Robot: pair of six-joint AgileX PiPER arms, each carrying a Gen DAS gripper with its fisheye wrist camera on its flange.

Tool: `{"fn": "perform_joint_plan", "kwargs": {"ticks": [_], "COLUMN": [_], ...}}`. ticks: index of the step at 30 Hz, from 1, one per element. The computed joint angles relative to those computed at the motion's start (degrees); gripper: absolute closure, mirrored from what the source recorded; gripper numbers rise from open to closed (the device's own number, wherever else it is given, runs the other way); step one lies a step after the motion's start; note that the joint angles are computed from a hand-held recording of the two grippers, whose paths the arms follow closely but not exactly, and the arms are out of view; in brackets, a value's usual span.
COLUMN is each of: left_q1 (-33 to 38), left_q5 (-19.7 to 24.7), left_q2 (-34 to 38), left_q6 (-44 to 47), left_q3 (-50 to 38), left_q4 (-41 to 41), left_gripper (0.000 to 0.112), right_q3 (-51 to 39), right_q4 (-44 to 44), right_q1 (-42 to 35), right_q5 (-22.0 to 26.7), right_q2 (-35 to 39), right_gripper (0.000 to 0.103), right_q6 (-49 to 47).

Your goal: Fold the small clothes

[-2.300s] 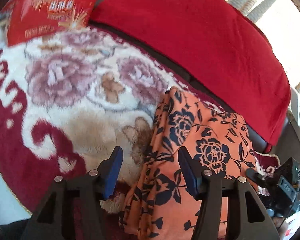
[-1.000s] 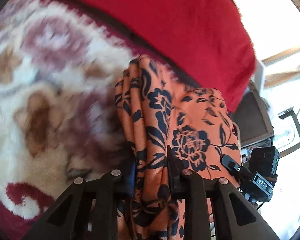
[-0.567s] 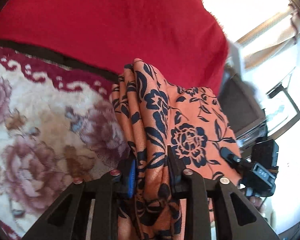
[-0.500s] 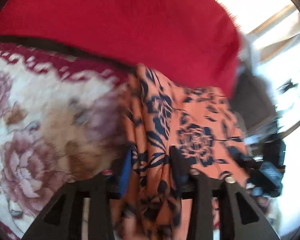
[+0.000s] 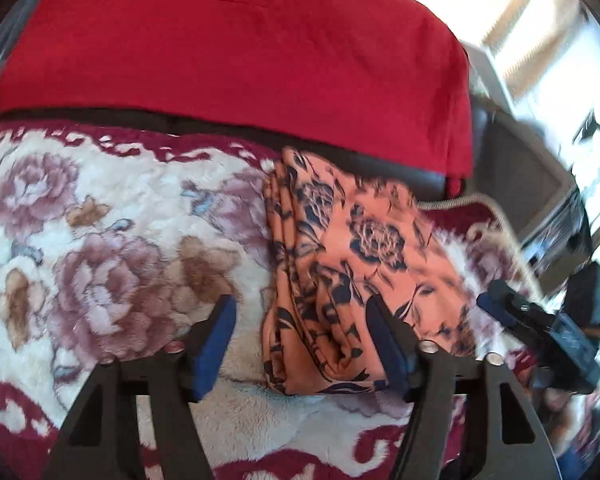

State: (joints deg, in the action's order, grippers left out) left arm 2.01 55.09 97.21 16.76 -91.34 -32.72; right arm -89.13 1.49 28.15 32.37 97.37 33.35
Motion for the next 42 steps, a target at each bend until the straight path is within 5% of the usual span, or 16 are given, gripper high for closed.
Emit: {"fn": "perform_joint_plan", "kwargs": {"ticks": [3, 7, 12, 19, 25, 29, 32, 42], "left_q1": [-1.93, 0.45, 1.45, -4.45, -14.60, -19.40, -19.49, -17.87], "left_q5": [3.85, 1.28, -0.53, -6.79, -5.56, -3.40, -2.10, -1.18], "left_q2": [6.22, -0.11, -9.16, -23.46, -30.07, -30.80, -31.04, -29.14], "left_q6": [-10.59, -10.05, -10.96, -13.80, -24.02, -30.55, -31.11, -31.49], "left_q3": [-4.95, 0.62, 9.63, 27.20, 28.18, 24.39, 21.82, 16.40], "left_q4": [8.04, 6.90, 11.57, 22.30, 36.65, 43.70, 43.00, 39.62], "left_gripper": [0.043, 0.043, 0.043, 0.037, 0.032, 0.028, 0.024, 0.020], "right_q3": [-3.16, 9.97, 22.89, 30.46, 23.42, 18.35, 13.90, 2.31], "right_q4": [0.44, -16.99, -36.86, -59.35, -54.57, -51.11, -49.56, -49.60], "right_q1": [1.86, 9.19, 17.90, 36.24, 39.43, 40.29, 41.04, 37.51], "right_q5": [6.14, -2.37, -4.38, 8.06, 14.86, 21.42, 27.88, 36.87], "right_q2": [3.59, -6.21, -13.49, -12.46, -8.68, -6.62, -5.32, -4.52], "right_gripper": [0.022, 0.022, 0.021, 0.019, 0.016, 0.005, 0.005, 0.004], "right_q6": [0.30, 21.16, 49.80, 84.77, 72.61, 65.68, 60.63, 47.19]}}
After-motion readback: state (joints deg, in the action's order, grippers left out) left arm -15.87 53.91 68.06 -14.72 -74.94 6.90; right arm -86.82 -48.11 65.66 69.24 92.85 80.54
